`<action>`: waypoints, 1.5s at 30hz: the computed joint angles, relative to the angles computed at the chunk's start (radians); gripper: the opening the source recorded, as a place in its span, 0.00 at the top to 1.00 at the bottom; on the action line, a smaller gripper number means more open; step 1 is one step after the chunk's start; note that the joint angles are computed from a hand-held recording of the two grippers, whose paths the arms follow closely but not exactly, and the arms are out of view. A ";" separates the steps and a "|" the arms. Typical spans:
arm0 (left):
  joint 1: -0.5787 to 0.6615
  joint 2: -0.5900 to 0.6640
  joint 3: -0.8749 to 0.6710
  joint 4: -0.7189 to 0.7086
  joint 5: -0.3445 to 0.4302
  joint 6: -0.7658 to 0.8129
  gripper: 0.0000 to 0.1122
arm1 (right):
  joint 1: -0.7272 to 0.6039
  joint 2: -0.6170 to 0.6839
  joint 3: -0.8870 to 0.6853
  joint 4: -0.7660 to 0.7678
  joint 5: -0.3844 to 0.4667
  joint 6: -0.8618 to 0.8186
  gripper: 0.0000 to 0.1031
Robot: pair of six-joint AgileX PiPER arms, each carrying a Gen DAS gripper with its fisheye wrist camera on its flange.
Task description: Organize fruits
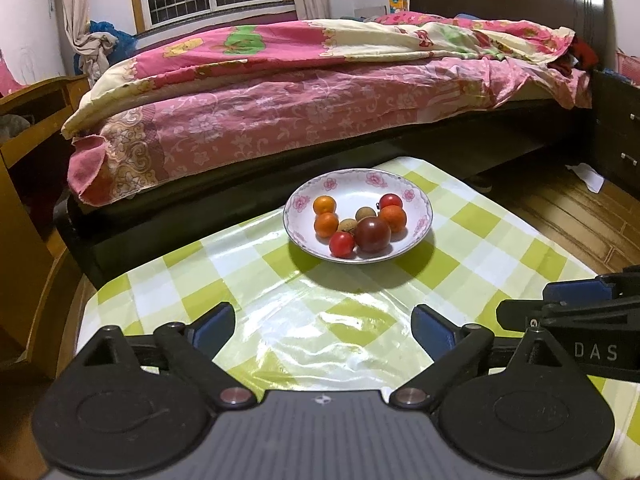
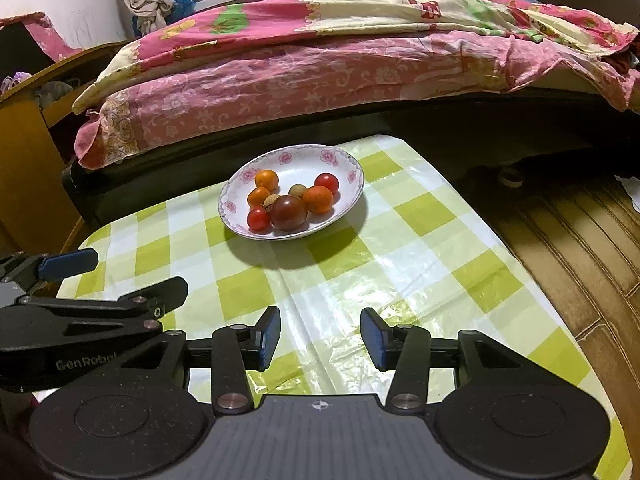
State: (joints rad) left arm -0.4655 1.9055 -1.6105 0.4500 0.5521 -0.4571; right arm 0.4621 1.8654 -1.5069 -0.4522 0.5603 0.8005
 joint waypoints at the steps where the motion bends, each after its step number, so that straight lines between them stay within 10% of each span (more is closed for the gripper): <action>1: -0.001 -0.007 0.010 0.004 -0.004 -0.005 0.09 | 0.002 -0.004 0.006 -0.007 -0.002 0.009 0.59; 45: -0.041 -0.144 0.236 0.136 -0.027 -0.201 0.09 | 0.085 -0.088 0.139 -0.058 0.026 0.121 0.59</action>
